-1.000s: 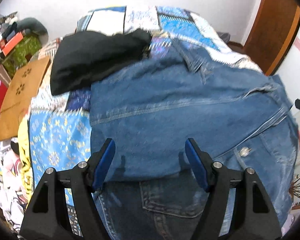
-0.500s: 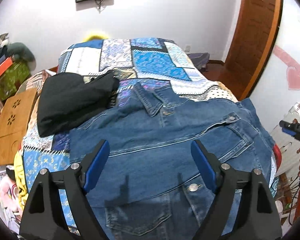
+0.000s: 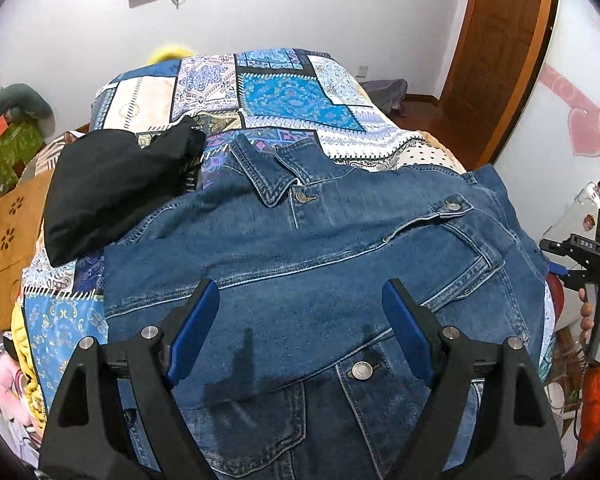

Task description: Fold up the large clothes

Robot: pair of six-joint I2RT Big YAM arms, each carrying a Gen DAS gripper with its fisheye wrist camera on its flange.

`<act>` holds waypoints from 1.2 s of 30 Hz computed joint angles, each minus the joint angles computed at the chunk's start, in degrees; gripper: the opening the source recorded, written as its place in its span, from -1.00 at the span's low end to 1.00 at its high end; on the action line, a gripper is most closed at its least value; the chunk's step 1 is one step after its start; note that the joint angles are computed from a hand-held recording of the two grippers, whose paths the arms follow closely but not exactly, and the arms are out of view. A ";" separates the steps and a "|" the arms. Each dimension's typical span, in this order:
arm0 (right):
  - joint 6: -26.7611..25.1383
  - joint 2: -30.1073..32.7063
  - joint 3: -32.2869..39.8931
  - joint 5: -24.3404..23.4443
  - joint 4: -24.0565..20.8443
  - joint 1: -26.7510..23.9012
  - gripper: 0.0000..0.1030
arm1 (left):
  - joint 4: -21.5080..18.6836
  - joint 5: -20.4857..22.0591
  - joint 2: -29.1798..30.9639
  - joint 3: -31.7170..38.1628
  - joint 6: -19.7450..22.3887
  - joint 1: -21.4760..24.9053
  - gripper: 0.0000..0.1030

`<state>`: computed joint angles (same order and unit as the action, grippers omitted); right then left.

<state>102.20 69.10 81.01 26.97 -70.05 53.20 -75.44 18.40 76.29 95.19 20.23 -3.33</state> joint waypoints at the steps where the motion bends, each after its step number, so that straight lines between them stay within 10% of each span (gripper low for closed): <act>1: -0.17 0.19 -0.11 0.00 0.07 -0.43 0.06 | 0.05 -0.05 0.01 -0.07 -0.11 0.08 0.61; 6: 0.84 2.03 1.42 1.48 -3.24 -1.58 0.03 | 0.10 0.00 -0.09 -0.34 -0.50 0.77 0.61; 11: 2.07 6.23 7.57 3.98 -14.29 -0.95 -0.67 | 0.62 -0.17 -0.75 -1.20 -0.11 1.94 0.61; 19: -3.07 9.22 18.36 11.91 -20.51 1.99 -0.82 | 0.73 1.39 -1.17 -2.00 0.94 5.02 0.61; 27: -23.83 21.51 40.64 18.30 -19.09 4.58 -0.84 | 0.93 3.44 -1.93 -2.47 2.12 7.87 0.61; 36: -36.44 30.00 46.20 6.47 -10.66 4.88 -0.84 | 0.50 4.68 -2.19 -2.87 2.85 10.45 0.61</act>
